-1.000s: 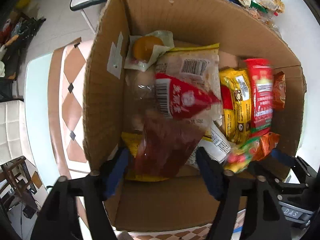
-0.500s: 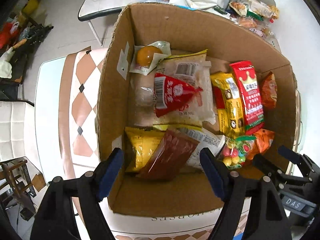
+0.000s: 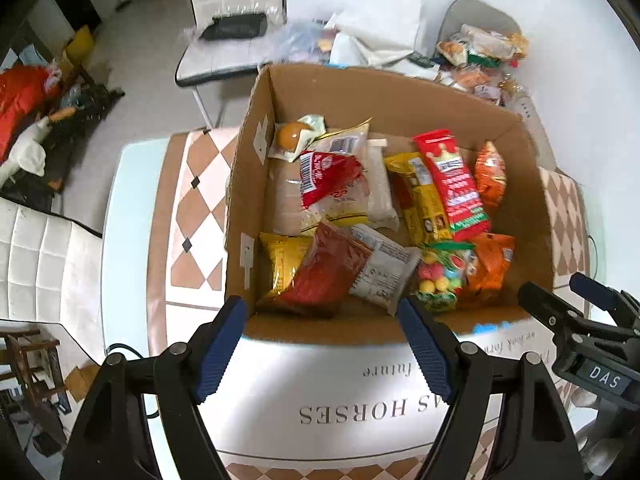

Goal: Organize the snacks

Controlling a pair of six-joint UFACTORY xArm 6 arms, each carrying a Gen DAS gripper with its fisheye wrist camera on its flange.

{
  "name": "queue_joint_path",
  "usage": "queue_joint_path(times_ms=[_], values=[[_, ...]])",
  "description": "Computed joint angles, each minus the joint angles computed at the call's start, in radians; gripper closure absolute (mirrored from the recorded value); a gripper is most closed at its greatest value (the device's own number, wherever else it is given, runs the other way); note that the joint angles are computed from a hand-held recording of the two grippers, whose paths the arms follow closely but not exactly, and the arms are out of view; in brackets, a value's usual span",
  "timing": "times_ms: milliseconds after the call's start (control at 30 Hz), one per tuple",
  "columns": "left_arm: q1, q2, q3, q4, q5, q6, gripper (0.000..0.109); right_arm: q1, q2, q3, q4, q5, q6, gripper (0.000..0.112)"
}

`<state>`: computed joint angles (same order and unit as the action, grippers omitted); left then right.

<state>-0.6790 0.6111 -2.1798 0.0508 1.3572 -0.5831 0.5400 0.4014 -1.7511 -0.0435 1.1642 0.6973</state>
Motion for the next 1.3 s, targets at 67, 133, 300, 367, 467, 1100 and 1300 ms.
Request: queue_joint_path(times_ms=[67,133,300,367,467,1100,1300], values=[[-0.012,-0.053,0.067,0.021,-0.035,-0.019,0.031,0.013,-0.036,0.027,-0.018,-0.010,0.015,0.014],[-0.028,-0.134,0.169,0.050,-0.086,-0.053,0.031,0.032,-0.087,0.072,-0.055,-0.019,0.038,0.014],[-0.079,-0.271,0.318,0.116,-0.155,-0.138,0.031,0.075,-0.232,0.199,-0.110,-0.051,0.100,0.014],[-0.102,-0.329,0.371,0.147,-0.173,-0.172,0.031,0.095,-0.289,0.240,-0.128,-0.055,0.125,0.014],[-0.132,-0.399,0.426,0.181,-0.184,-0.212,0.031,0.130,-0.372,0.289,-0.159,-0.049,0.164,0.014],[-0.358,-0.619,0.453,0.490,-0.049,-0.365,0.031,0.441,-0.649,0.247,-0.462,0.206,0.392,0.014],[-0.402,-0.636,0.437,0.514,-0.029,-0.379,0.031,0.525,-0.668,0.191,-0.531,0.289,0.419,0.014]])
